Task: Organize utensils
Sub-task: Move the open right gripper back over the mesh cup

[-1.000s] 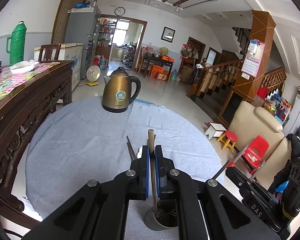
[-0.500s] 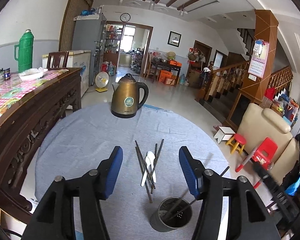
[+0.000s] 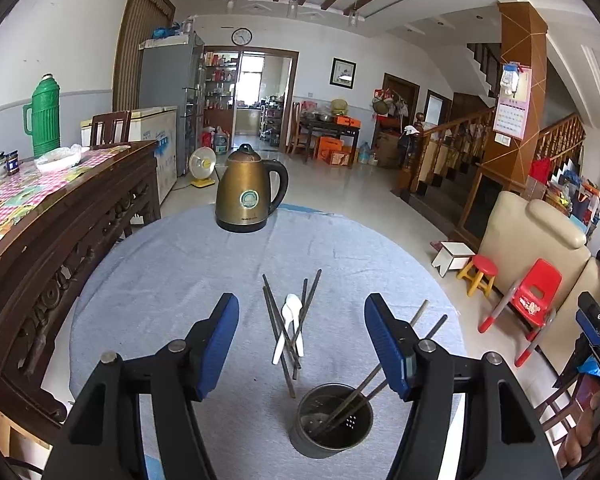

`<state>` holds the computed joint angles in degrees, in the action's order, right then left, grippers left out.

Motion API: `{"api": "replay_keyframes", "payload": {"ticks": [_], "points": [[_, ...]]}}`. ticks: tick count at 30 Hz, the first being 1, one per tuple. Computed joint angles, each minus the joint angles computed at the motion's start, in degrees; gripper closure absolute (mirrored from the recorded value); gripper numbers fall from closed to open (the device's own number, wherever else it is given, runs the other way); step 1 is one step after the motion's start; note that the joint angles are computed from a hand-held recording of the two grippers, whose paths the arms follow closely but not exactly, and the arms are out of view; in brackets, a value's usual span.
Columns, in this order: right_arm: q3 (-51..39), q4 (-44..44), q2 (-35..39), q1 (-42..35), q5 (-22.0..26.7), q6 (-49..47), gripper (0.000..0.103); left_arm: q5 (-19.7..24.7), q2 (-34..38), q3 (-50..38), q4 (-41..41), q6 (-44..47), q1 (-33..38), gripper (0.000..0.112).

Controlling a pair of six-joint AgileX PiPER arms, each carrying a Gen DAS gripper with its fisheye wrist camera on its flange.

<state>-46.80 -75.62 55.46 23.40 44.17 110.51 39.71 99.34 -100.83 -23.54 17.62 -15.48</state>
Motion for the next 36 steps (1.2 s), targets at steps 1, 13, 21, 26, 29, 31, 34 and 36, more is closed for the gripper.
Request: {"api": "replay_keyframes", "payload": {"ticks": [1, 13, 21, 26, 29, 31, 34, 36], "points": [[0.22, 0.12, -0.49, -0.16, 0.09, 0.01, 0.054, -0.37, -0.43, 0.5, 0.43, -0.18, -0.28, 0.046], [2.43, 1.8, -0.68, -4.21, -5.33, -0.39, 0.053, -3.19, -1.51, 3.92, 1.14, -0.24, 0.22, 0.044], [1.66, 1.69, 3.96, -4.63, -8.02, 0.26, 0.053, -3.52, 0.37, 4.3, -1.1, 0.2, 3.46, 0.044], [0.9, 1.22, 7.31, -4.08, -9.23, 1.14, 0.053, -5.99, 0.19, 6.41, -1.53, 1.26, 5.2, 0.044], [0.07, 1.04, 9.57, -3.39, -9.85, 1.34, 0.053, -6.89, 0.26, 7.41, -2.52, 2.48, 6.27, 0.044], [-0.49, 0.36, 11.08, -2.4, -9.5, 2.16, 0.053, -6.79, 0.84, 7.53, -3.53, 3.25, 7.14, 0.044], [-1.45, 1.02, 12.84, -2.28, -10.37, 1.49, 0.053, -5.86, 2.17, 7.22, -4.94, 4.14, 8.61, 0.044], [-1.94, 0.84, 13.93, -2.1, -10.38, 2.05, 0.053, -5.66, 2.92, 7.2, -5.57, 4.85, 9.27, 0.044]]}}
